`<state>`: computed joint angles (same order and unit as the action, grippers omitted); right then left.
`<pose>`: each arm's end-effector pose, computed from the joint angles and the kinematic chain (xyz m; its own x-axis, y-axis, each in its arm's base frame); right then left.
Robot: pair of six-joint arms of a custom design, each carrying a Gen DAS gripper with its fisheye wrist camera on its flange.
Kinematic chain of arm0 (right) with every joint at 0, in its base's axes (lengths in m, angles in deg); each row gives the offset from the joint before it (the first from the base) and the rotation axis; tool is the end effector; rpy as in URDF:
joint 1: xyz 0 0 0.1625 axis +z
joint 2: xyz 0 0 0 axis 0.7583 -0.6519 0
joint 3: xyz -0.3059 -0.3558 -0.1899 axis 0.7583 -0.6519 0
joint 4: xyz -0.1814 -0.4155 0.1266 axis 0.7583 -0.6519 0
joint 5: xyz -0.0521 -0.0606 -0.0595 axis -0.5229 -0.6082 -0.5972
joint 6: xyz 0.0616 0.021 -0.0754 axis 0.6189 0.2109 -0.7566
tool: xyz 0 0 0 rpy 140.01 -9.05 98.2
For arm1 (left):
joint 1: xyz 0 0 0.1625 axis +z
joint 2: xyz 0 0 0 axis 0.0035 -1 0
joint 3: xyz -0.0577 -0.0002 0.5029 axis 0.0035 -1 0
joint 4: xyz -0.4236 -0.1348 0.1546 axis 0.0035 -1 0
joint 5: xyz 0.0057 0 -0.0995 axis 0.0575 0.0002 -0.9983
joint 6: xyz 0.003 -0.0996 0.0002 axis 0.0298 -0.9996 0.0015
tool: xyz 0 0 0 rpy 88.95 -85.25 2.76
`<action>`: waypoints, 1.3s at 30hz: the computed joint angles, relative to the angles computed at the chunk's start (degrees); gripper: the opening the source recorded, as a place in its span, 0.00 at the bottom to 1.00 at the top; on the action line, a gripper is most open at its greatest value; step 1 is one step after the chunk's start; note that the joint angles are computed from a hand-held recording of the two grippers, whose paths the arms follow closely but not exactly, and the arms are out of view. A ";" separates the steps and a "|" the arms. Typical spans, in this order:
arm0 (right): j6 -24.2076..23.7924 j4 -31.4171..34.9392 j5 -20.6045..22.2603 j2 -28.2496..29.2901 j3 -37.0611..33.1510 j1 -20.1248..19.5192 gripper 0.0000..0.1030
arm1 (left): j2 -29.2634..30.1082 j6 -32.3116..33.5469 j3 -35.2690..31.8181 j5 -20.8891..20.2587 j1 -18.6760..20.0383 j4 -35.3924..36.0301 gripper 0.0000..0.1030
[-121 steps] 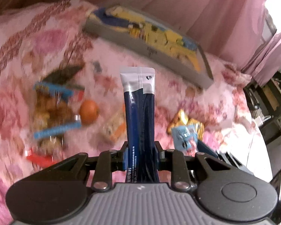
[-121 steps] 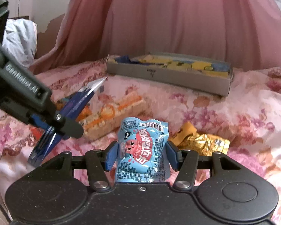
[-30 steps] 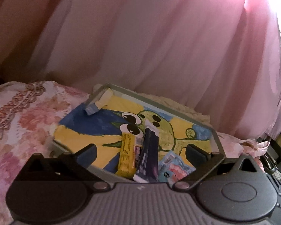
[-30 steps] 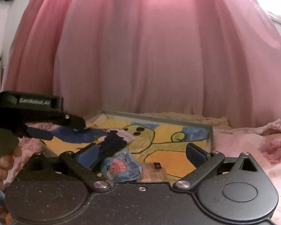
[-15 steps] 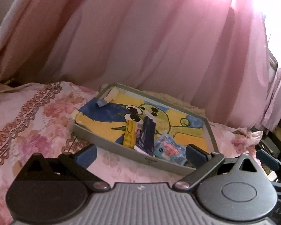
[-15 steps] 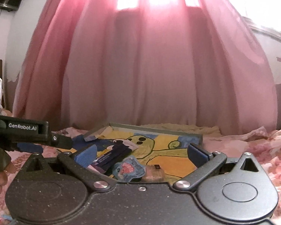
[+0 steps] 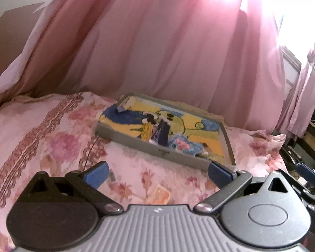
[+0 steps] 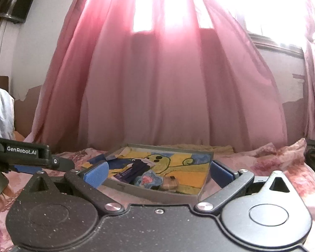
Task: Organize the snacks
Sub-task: 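Move both tools back from the tray toward the remaining snacks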
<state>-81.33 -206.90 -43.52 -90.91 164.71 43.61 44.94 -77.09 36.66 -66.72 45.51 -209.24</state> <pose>0.1181 -0.4987 0.3631 -0.6812 0.3379 0.6494 -0.6362 0.1656 -0.7536 -0.3986 -0.6525 0.0606 -0.7590 0.5470 -0.3530 0.6432 0.5465 -0.5362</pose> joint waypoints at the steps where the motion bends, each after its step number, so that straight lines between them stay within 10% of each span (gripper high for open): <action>1: -0.12 -0.96 0.34 -0.06 0.91 -0.02 0.99 | -0.33 -0.22 0.69 0.06 -0.02 -0.01 0.99; 16: 3.91 -4.73 -2.30 0.31 8.64 -0.72 0.99 | -3.00 -1.72 9.64 3.48 -0.14 0.42 0.99; 39: 10.60 9.01 -3.95 -1.13 10.92 -1.13 0.99 | -3.64 -5.08 11.72 7.89 0.31 5.95 0.99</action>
<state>-70.73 -197.89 -47.48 -92.04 175.63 42.48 41.30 -82.17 48.39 -58.84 45.82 -203.29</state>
